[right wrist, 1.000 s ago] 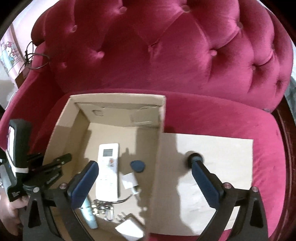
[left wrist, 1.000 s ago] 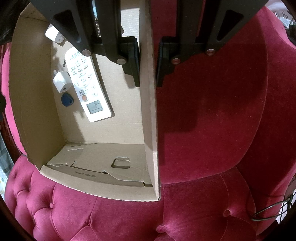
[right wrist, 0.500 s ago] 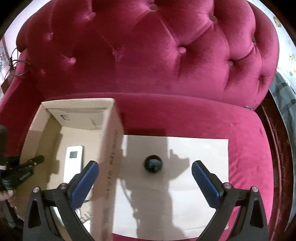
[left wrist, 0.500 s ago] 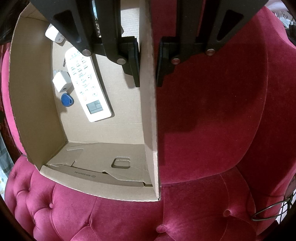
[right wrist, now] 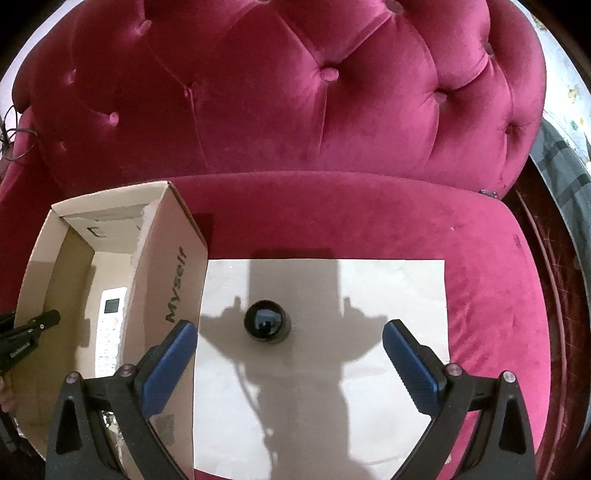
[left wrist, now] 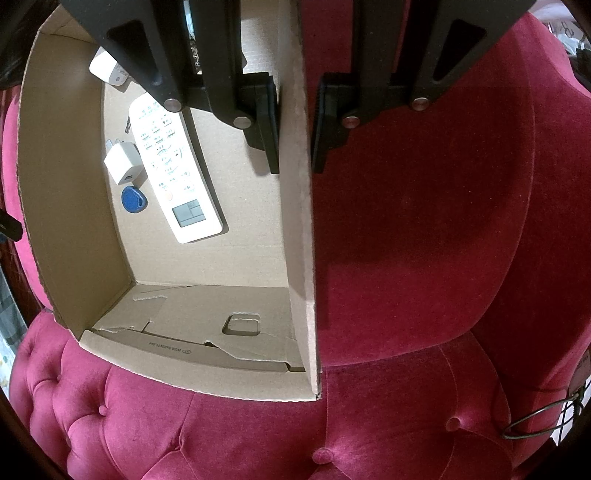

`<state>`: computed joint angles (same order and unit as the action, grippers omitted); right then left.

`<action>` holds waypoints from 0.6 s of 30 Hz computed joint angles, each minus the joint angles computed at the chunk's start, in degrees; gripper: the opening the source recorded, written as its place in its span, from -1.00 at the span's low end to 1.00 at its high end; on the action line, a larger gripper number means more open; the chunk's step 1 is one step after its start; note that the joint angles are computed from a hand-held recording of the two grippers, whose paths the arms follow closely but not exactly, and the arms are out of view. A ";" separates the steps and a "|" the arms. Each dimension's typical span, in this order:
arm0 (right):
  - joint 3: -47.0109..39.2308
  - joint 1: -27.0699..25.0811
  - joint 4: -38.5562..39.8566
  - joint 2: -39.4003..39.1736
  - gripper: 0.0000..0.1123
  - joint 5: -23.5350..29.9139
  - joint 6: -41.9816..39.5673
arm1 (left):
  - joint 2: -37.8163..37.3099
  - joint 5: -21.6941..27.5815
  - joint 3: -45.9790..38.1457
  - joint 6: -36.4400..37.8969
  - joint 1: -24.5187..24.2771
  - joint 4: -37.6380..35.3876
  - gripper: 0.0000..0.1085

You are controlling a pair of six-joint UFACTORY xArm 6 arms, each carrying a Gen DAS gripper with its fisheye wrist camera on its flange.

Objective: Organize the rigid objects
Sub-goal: 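Move the right tool back to the black round cap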

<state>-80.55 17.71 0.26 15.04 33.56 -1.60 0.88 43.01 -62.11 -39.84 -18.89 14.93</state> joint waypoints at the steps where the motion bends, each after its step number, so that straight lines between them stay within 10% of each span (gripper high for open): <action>1: -0.25 -0.04 -0.03 0.43 0.82 0.00 0.00 | -0.01 -0.04 0.01 0.00 -0.01 -0.04 -0.70; 18: -5.82 0.05 -0.27 8.62 0.82 1.45 1.63 | 0.33 -0.14 -0.07 0.02 -0.01 -0.07 -0.70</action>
